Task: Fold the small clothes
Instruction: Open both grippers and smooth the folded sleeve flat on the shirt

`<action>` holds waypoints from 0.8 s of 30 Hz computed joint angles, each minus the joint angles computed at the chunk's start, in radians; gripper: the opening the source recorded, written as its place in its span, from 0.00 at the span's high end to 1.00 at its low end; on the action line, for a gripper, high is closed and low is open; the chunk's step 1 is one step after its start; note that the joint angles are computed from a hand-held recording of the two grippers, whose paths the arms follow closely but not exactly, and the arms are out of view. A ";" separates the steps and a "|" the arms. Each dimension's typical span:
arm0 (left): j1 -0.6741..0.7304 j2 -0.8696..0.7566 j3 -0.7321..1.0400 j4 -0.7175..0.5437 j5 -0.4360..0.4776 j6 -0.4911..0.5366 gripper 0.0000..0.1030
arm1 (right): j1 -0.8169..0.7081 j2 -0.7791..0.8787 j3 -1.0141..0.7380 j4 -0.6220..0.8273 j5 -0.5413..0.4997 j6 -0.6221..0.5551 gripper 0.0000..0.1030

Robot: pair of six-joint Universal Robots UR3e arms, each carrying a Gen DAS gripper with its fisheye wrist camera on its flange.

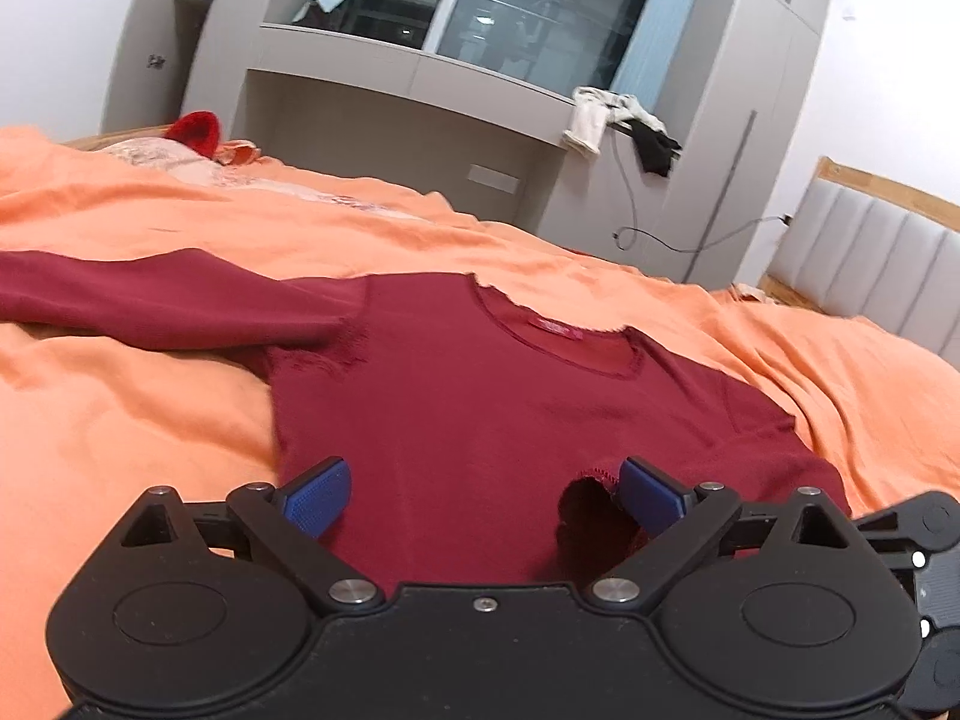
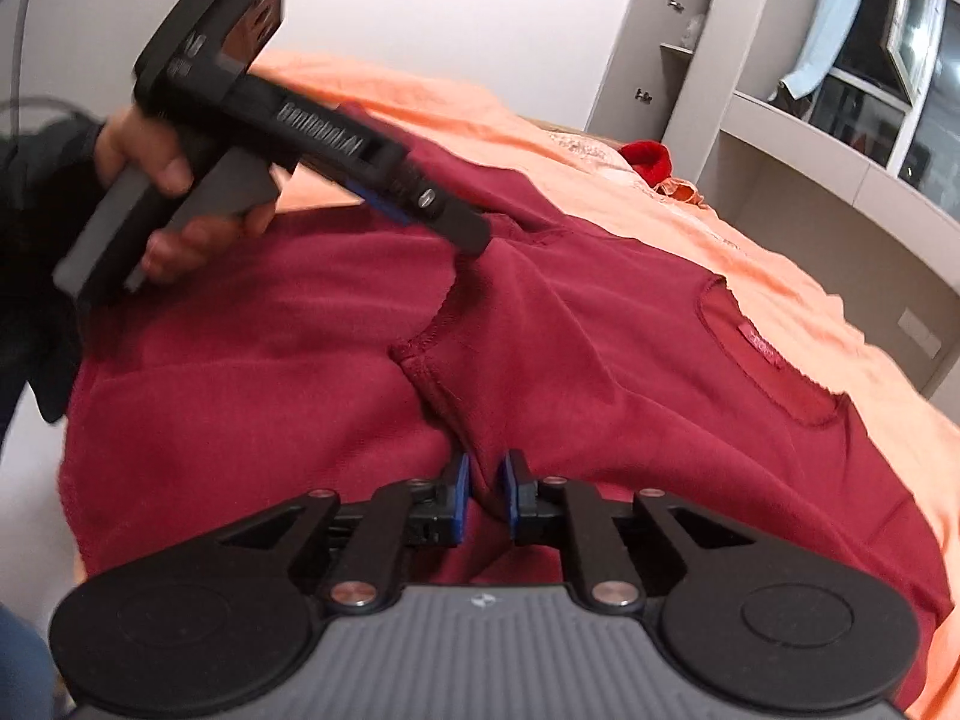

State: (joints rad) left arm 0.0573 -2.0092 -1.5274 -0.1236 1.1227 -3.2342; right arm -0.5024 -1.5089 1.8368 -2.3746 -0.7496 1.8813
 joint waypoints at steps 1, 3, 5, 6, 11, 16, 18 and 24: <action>-0.003 0.001 -0.003 -0.001 -0.010 0.009 0.06 | -0.010 -0.001 -0.010 0.027 0.014 0.002 0.82; -0.005 0.004 -0.013 0.004 -0.029 0.022 0.06 | -0.036 -0.007 -0.030 0.091 0.039 -0.012 0.81; -0.007 0.003 -0.019 0.012 -0.051 0.033 0.05 | -0.040 0.000 -0.045 0.124 0.040 -0.018 0.78; -0.012 0.002 -0.018 0.005 -0.051 0.041 0.04 | -0.040 0.005 -0.054 0.136 0.037 -0.022 0.77; -0.080 -0.017 0.065 -0.174 0.093 0.135 0.08 | -0.082 -0.010 -0.100 0.244 0.079 -0.064 0.65; -0.129 -0.032 0.105 -0.239 0.197 0.210 0.09 | -0.102 0.038 -0.109 0.009 0.105 0.248 0.64; -0.121 -0.025 0.103 -0.250 0.181 0.208 0.09 | -0.076 0.099 -0.140 -0.128 0.057 0.449 0.64; -0.106 -0.018 0.104 -0.265 0.155 0.227 0.09 | -0.002 0.189 -0.250 -0.119 -0.097 0.522 0.70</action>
